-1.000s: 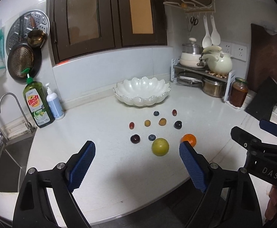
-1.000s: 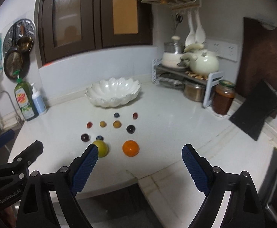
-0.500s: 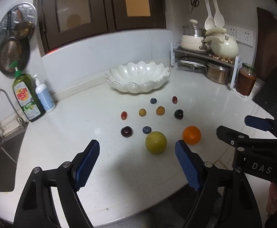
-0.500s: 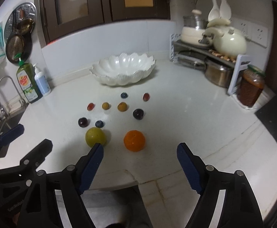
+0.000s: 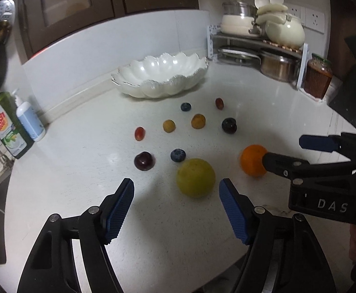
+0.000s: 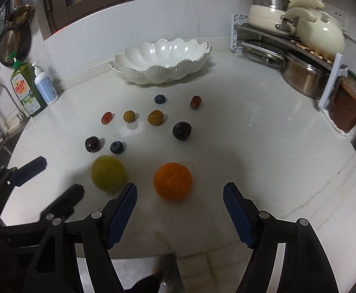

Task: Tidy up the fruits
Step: 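Close left gripper on yellow-green fruit while right gripper closes on the orange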

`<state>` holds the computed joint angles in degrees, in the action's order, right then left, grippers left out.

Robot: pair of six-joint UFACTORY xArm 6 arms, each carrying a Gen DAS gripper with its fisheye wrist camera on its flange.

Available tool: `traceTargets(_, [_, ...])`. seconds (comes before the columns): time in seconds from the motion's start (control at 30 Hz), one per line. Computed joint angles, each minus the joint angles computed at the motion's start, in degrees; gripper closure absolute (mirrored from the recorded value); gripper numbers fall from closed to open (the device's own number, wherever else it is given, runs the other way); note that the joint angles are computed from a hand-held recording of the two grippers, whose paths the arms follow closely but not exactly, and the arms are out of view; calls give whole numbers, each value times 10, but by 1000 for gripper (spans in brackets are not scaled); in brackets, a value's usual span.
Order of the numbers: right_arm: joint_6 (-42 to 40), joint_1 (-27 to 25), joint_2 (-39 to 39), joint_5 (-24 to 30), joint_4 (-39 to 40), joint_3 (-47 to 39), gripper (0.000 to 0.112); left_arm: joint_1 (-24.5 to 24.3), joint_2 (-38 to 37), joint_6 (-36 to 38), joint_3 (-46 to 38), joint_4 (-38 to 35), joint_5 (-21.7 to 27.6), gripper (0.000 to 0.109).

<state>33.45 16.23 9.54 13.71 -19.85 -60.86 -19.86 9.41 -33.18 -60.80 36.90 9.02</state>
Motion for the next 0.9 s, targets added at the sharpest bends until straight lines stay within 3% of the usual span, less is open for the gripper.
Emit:
traceTargets(0.13, [-65, 2, 23, 3, 65, -20, 38, -7, 22, 74, -11, -63, -2, 43])
traceTargets(0.4, [-138, 8, 65, 31, 144, -61, 44, -12, 55, 100, -40, -70, 4, 43])
traceTargets(0.57, [-160, 7, 79, 40, 171, -75, 44, -15, 76, 157, -58, -124, 3, 45])
traceTargets(0.67, [-174, 7, 87, 47, 185, -84, 49, -20, 88, 203, -69, -167, 9, 52])
traceTargets(0.8, [-204, 8, 95, 55, 223, -91, 56, -26, 101, 256, -81, -226, 17, 53])
traceTargets(0.9, [-208, 8, 100, 64, 231, -95, 66, -29, 108, 298, -89, -272, 23, 60])
